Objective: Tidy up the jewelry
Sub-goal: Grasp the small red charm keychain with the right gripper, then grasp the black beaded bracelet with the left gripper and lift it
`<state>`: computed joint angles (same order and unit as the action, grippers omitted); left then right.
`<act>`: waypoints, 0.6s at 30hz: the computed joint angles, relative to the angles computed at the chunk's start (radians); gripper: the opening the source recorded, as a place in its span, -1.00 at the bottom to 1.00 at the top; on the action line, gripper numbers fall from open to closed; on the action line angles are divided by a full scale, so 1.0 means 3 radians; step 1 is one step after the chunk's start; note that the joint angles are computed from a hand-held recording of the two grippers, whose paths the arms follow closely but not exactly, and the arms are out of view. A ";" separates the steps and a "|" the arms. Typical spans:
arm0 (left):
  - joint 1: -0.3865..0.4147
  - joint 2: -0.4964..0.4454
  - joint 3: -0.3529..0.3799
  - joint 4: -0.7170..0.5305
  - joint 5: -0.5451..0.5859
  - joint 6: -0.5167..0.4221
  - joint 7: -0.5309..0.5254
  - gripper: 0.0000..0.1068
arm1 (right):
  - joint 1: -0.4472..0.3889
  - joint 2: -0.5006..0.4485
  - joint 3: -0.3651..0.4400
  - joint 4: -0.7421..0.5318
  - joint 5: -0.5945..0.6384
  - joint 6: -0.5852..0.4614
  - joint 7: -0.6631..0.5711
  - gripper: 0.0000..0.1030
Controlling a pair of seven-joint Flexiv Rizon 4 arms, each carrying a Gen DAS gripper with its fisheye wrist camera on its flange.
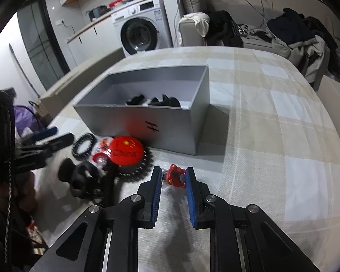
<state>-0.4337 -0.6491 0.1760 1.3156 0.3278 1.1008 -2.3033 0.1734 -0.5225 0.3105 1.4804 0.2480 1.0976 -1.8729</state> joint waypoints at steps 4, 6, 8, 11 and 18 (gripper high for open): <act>0.0050 -0.0024 -0.0066 -0.0020 -0.0084 -0.0075 0.0080 0.29 | -0.0063 0.0014 0.0070 -0.0031 0.0107 -0.0004 -0.0091 -0.62; 0.0074 -0.0033 -0.0109 -0.0027 -0.0126 -0.0104 0.0153 0.07 | -0.0059 0.0022 0.0065 -0.0033 0.0127 -0.0002 -0.0105 -0.62; 0.0092 -0.0045 -0.0145 -0.0043 -0.0169 -0.0154 0.0236 -0.20 | -0.0052 0.0031 0.0055 -0.0029 0.0138 -0.0001 -0.0109 -0.62; 0.0083 -0.0053 -0.0155 -0.0064 -0.0174 -0.0189 0.0316 -0.39 | -0.0043 0.0033 0.0042 -0.0034 0.0147 -0.0003 -0.0110 -0.62; 0.0078 -0.0055 -0.0190 -0.0040 -0.0212 -0.0103 0.0502 -0.91 | -0.0030 0.0030 0.0030 -0.0035 0.0154 0.0019 -0.0106 -0.62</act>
<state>-0.4105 -0.6656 0.1191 1.3036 0.2642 1.0698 -2.1526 0.1644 -0.5133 0.3196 1.4700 0.2943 1.1034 -1.9047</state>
